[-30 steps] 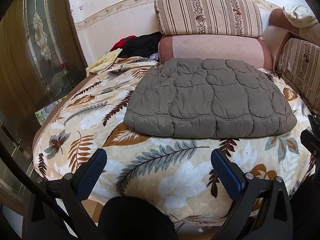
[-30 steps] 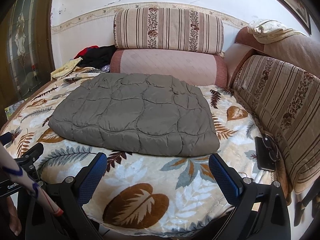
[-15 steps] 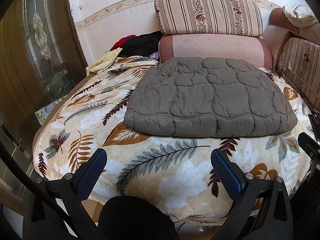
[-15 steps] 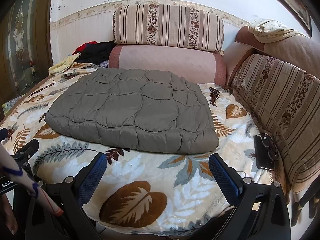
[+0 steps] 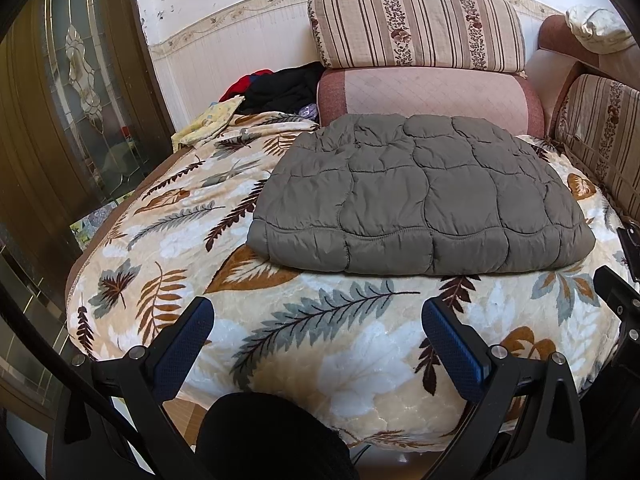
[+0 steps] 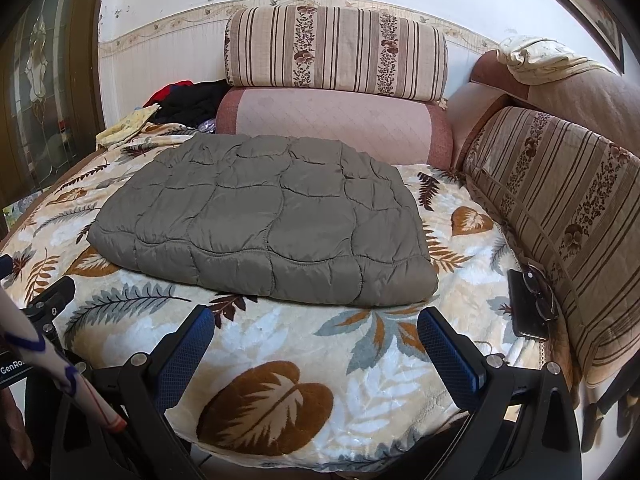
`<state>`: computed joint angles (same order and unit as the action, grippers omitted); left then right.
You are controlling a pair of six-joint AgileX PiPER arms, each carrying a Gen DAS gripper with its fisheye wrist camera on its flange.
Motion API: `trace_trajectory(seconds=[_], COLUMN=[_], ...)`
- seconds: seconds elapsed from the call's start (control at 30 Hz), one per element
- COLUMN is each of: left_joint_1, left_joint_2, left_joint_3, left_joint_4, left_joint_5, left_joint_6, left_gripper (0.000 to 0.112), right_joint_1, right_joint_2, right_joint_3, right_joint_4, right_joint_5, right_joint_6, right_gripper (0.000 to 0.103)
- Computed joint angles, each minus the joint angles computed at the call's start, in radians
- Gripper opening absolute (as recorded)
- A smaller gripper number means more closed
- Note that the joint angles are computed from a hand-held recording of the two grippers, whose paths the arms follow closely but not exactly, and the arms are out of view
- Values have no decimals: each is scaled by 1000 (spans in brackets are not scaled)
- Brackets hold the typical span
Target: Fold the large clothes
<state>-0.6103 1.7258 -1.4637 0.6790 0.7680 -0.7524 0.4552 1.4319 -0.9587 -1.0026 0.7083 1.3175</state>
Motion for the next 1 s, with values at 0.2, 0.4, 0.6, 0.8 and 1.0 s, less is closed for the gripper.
trace_trajectory(seconds=[0.2,0.4,0.6,0.8,1.0], left_joint_1=[6,9,10,11,45], left_joint_2=[-1,0,2,2,5], left_joint_3=[5,4,4,0,-12], left_joint_4=[4,1,4,-9,-135], left_joint_5=[-4,-3,0,1,-41], left_joint_6=[0,6,2,10,120], left_gripper=[103,103,103,103,103], right_joint_1=[-5,-3,-6,-1,-5], right_joint_2=[1,3,4,12,11], right_joint_3=[-1,-3,-2,-5,0], right_joint_4=[3,5,4,3,0], right_joint_5=[-4,-3,-4,1,-4], right_joint_6=[-5,-9,-6,3,8], right_gripper=[103,103,103,103,103])
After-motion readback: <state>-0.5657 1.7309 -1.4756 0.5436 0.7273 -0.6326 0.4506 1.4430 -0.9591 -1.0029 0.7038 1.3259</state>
